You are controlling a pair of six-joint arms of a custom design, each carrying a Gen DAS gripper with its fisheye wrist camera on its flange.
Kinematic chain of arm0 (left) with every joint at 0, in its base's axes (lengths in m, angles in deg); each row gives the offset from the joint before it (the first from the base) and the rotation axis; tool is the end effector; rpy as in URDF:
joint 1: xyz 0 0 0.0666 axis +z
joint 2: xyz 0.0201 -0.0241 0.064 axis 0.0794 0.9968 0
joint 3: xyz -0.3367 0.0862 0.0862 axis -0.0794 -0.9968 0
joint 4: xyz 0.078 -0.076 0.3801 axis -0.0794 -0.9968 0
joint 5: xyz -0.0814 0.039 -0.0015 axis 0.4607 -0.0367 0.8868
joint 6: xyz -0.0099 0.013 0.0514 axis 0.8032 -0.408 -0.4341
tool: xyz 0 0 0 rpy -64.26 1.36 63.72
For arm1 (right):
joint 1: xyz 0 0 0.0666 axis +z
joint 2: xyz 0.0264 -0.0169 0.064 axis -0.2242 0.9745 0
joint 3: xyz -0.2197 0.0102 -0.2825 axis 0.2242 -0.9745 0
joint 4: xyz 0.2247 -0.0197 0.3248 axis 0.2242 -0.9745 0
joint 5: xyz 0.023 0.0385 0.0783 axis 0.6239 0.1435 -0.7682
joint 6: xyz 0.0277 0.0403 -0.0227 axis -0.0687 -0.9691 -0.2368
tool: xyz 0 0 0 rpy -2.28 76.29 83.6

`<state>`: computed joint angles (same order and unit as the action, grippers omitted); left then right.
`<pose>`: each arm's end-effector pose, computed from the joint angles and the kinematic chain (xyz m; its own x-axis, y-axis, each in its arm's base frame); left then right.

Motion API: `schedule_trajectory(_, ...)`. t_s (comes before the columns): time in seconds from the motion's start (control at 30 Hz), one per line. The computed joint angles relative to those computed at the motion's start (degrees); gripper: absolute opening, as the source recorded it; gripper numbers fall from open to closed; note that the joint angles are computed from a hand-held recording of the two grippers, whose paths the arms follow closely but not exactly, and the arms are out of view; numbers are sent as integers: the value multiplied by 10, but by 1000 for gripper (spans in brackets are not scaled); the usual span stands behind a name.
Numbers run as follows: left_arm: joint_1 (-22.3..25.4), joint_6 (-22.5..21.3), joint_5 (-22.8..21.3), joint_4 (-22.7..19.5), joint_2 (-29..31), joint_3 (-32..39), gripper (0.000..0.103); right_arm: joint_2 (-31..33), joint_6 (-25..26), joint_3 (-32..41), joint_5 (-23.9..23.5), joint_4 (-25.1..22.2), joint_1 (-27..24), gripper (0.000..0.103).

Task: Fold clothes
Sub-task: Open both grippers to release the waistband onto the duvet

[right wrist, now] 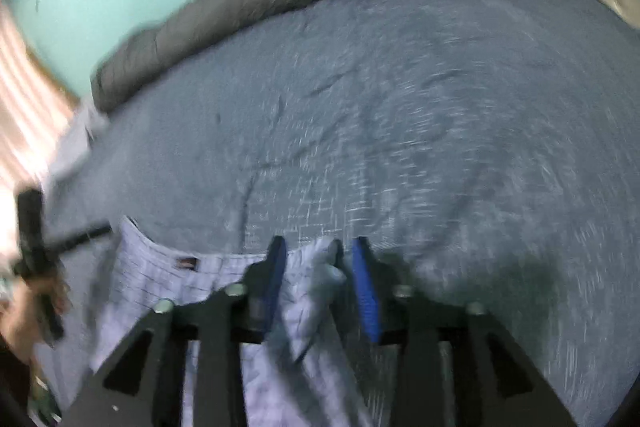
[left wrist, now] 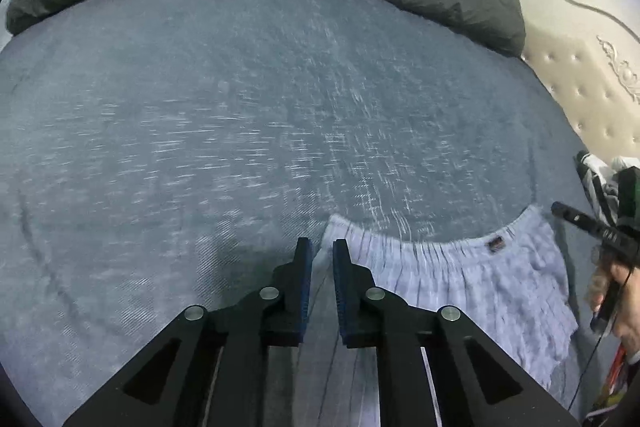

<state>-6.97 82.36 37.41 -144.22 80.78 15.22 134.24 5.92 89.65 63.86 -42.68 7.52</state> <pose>0.4788 -0.1089 0.4724 -0.8305 0.1526 -0.5357 0.3344 0.9058 -0.2604 0.3945 0.1498 0.4793 -0.7964 0.2550 -0.5483 0.0184 0.9165 0.3996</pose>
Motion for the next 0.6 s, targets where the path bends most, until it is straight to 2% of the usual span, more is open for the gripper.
schedule_trajectory(0.07,13,-12,9,-3,-35,-26,14,-41,-33,-30,-29,13,-15,36)
schedule_trajectory(0.17,25,-14,16,-9,-86,-62,16,-107,-64,-78,-64,1,-24,36)
schedule_trajectory(0.23,31,-3,26,-8,-124,-94,19,-150,-92,-112,-65,0,-16,36)
schedule_trajectory(0.43,7,45,13,13,-215,-189,29,-251,-179,-187,-22,-23,30,36)
schedule_trajectory(0.6,-10,93,14,28,-274,-252,40,-299,-263,-240,11,-2,54,36)
